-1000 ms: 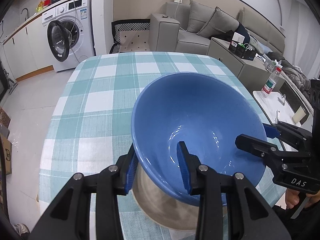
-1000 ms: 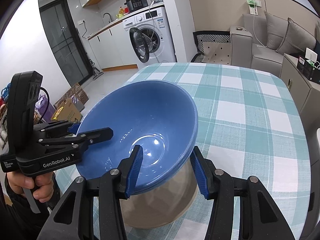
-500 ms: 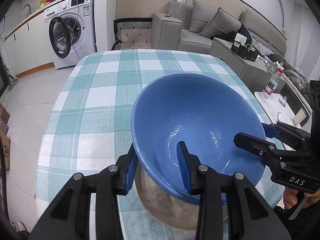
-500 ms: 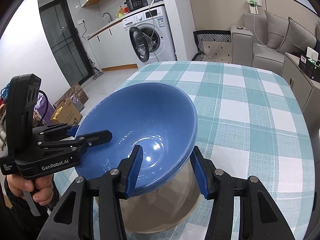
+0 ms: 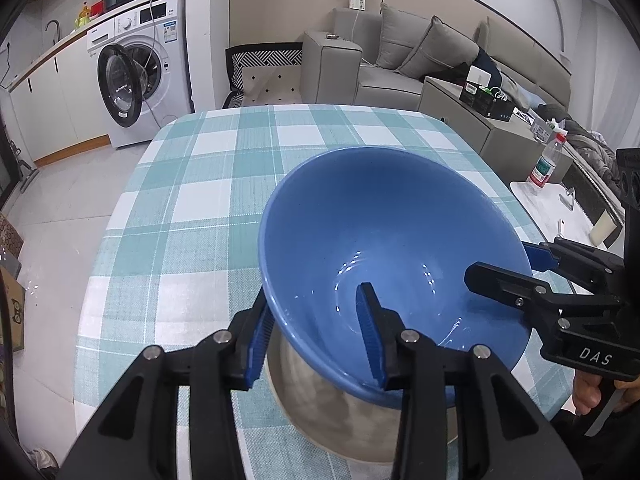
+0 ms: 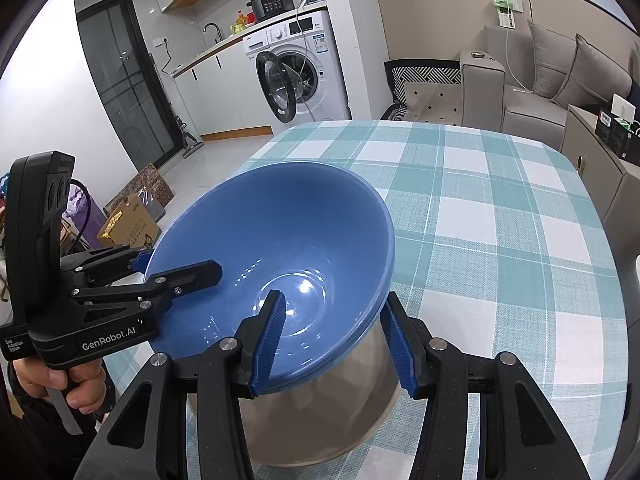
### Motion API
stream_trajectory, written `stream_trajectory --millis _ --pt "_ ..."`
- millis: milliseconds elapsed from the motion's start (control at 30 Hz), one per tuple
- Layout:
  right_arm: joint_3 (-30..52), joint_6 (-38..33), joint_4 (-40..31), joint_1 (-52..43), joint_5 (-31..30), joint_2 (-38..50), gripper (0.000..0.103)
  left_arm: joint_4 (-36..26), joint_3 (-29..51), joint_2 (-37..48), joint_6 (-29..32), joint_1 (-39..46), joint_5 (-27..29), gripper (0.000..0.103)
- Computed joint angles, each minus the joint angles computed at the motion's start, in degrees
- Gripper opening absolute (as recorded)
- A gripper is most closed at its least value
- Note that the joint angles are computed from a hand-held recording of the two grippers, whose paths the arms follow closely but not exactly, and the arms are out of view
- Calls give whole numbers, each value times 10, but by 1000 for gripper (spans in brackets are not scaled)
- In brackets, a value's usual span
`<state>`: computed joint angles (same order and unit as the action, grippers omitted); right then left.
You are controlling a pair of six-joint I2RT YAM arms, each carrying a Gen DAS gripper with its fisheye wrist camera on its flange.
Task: Organize plates and bowls
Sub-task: 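Lift the bowl stack with both grippers and carry it over the cream plates, then lower the bowl stack onto the cream plate stack and open both grippers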
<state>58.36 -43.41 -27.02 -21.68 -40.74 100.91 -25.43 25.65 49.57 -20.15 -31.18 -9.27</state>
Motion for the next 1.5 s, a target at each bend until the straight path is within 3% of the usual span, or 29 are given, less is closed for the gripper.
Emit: stream_trajectory --millis 400,600,633,933,1000,1200,1333,1500 --pt "-2 -7 4 -1 3 0 51 11 -12 -10 1 -11 -13 43" --pt "0 -11 -1 0 0 3 57 24 -26 -26 7 -8 -7 47" --pt "5 -16 -10 -1 -5 7 63 26 -28 -31 10 -5 -3 48" --pt "14 -54 -46 -31 -66 -9 86 -5 -43 -109 20 -9 -7 69" --pt "10 -70 -56 -38 -84 -17 90 -10 -50 -133 20 -8 -12 81" --pt "-8 -107 -61 -60 -130 -32 101 -30 -78 -215 27 10 -4 103" --pt "-16 -129 -62 -77 -151 -29 102 -62 -95 -288 28 12 -14 103" --pt "-41 -166 -48 -101 -172 -29 102 -94 -112 -354 2 -60 -105 103"
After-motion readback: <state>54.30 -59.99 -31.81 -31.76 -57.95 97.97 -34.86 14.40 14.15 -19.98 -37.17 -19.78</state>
